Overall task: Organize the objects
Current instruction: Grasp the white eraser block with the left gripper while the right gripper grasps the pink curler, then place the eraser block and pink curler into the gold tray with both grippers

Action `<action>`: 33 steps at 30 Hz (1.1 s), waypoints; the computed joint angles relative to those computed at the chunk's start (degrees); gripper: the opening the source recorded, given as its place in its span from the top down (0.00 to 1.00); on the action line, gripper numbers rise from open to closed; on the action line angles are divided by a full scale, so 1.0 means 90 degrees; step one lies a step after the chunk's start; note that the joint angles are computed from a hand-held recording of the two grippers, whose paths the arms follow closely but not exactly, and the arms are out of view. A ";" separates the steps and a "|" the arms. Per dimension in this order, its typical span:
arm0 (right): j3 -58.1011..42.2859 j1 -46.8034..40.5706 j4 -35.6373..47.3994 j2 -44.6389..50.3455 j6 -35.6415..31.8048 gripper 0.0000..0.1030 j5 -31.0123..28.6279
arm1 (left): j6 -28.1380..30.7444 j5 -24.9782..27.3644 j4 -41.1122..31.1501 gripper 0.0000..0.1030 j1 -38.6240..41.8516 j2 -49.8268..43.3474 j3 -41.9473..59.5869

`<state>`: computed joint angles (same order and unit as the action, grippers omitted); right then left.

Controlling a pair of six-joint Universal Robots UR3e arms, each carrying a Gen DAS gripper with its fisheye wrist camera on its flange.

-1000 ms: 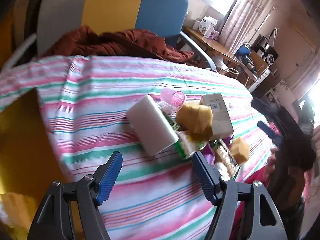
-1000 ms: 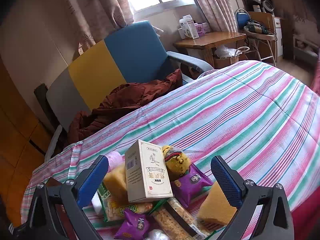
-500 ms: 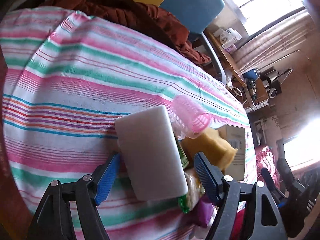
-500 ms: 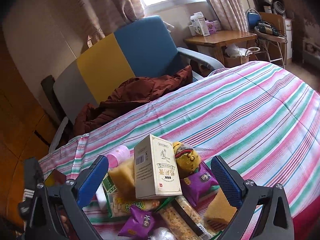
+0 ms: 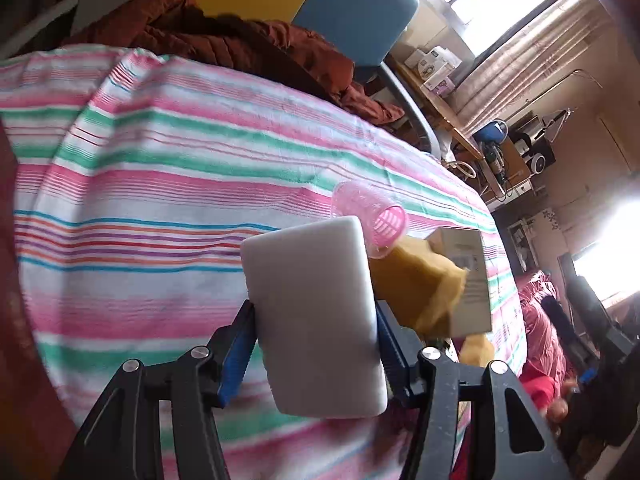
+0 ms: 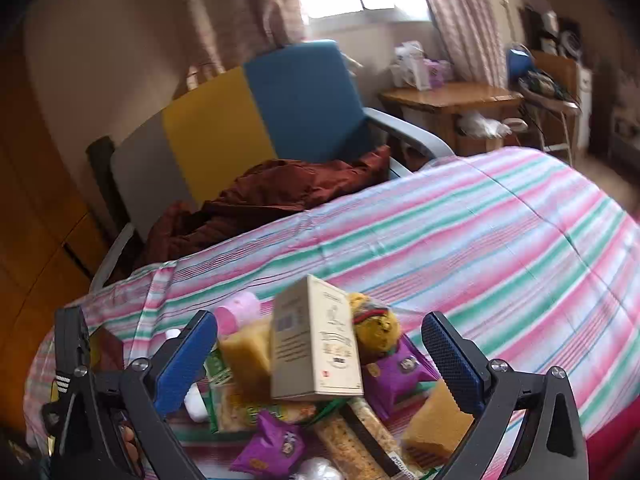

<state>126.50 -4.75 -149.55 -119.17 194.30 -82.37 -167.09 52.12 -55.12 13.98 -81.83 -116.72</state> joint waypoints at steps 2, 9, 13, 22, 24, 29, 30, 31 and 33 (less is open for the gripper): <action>-0.0272 0.0125 0.0048 0.0236 -0.0295 0.00 0.0194 | 0.0426 -0.0051 -0.0512 0.44 0.0301 0.0522 -0.0068; -0.2850 0.1308 0.0978 0.2548 -0.1674 0.04 0.0049 | 0.2046 -0.0475 -0.2675 0.44 0.1628 0.2124 -0.0133; -0.4753 0.1972 0.2274 0.4221 -0.2080 0.17 -0.0638 | 0.3059 -0.0701 -0.4132 0.43 0.2459 0.2661 0.0023; -0.6506 0.2161 0.3749 0.5928 -0.1818 0.64 -0.1245 | 0.4188 -0.0832 -0.5759 0.43 0.3573 0.2925 0.0366; -0.6404 0.2126 0.3683 0.5781 -0.1815 0.66 -0.1077 | 0.4479 -0.0881 -0.6122 0.43 0.3818 0.3025 0.0468; -0.6343 0.2411 0.3233 0.5384 -0.1759 0.66 -0.1329 | 0.5421 -0.0957 -0.7436 0.43 0.4653 0.3297 0.0938; -0.6407 0.2465 0.3197 0.5344 -0.1717 0.66 -0.1364 | 0.5681 -0.0954 -0.7770 0.43 0.4876 0.3347 0.1065; -0.6466 0.2522 0.3158 0.5302 -0.1669 0.66 -0.1378 | 0.5950 -0.0935 -0.8102 0.43 0.5117 0.3395 0.1197; -0.6629 0.2633 0.3068 0.5229 -0.1566 0.66 -0.1285 | 0.6635 -0.0856 -0.8854 0.43 0.5766 0.3476 0.1480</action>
<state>66.84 18.95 -121.94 -72.11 180.21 -93.93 -107.38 44.42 -134.80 65.87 -50.55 -103.39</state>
